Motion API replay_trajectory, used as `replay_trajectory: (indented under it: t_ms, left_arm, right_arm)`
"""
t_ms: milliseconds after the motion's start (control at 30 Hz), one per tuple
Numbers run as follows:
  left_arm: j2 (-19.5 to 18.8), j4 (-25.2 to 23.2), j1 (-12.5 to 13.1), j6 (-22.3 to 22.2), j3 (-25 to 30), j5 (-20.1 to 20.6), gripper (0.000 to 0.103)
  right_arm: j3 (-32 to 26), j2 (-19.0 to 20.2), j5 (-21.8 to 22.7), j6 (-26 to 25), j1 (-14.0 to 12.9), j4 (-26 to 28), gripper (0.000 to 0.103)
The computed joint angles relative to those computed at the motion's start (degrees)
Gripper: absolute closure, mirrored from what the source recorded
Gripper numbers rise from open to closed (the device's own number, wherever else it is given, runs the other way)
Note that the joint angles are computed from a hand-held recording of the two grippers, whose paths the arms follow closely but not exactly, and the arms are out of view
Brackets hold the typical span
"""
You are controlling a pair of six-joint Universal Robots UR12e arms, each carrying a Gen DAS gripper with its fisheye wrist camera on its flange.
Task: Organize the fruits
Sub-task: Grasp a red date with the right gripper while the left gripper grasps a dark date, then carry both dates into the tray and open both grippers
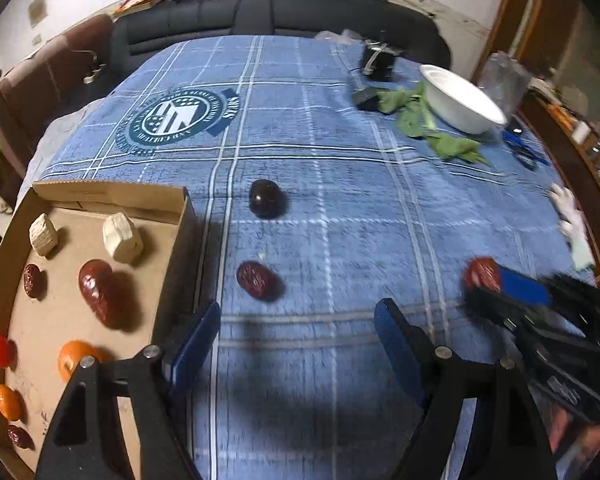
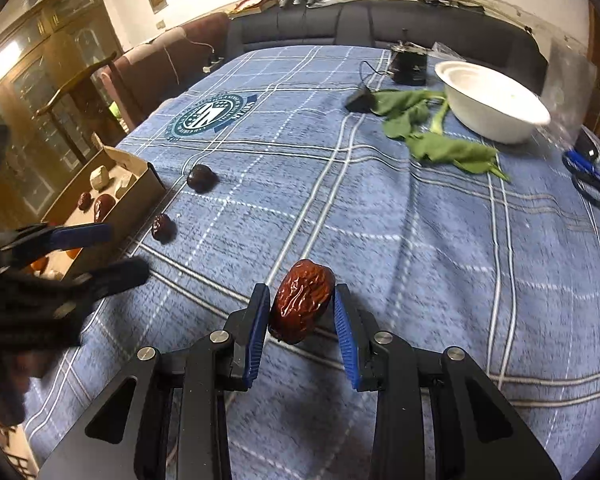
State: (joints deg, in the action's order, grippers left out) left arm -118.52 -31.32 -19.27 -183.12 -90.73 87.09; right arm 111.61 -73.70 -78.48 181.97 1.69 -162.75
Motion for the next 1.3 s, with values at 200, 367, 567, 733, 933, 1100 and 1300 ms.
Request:
replay_trajectory:
  t_ms: [200,367,567,733,933,1100,1300]
  left_arm:
    - [-1.4,0.6,0.4,-1.4,1.0,0.5,0.034]
    - [-1.4,0.6,0.7,1.5,1.0,-2.5,0.076]
    - [-1.3,0.4,0.4,2.6,0.7,-2.4,0.076]
    - [-1.7,0.5,-0.2,4.7,1.2,-0.4,0.071]
    - [-1.6,2.0,-0.5,6.0,0.5,0.3,0.067]
    - [-1.9,3.1,-0.2,5.6,0.5,-1.0,0.076]
    - [-1.1,2.7,0.4,4.9,-0.4,-3.6,0.081]
  right_arm:
    - [1.2,-0.7,3.5,0.8,-1.3,-1.0,0.071]
    - [1.4,-0.5,5.3,1.2,-1.8,-2.3,0.071]
    - [2.1,-0.3,5.8,1.2,-2.2,-2.6,0.071]
    - [3.5,-0.8,7.3,1.2,-3.3,-3.5,0.071]
    - [2.9,-1.0,6.7,-1.6,-3.2,-1.4,0.069]
    - [2.5,-0.8,3.6,-4.1,-2.0,-0.7,0.073]
    - [2.7,-0.9,-0.8,-5.7,-0.5,-2.0,0.077]
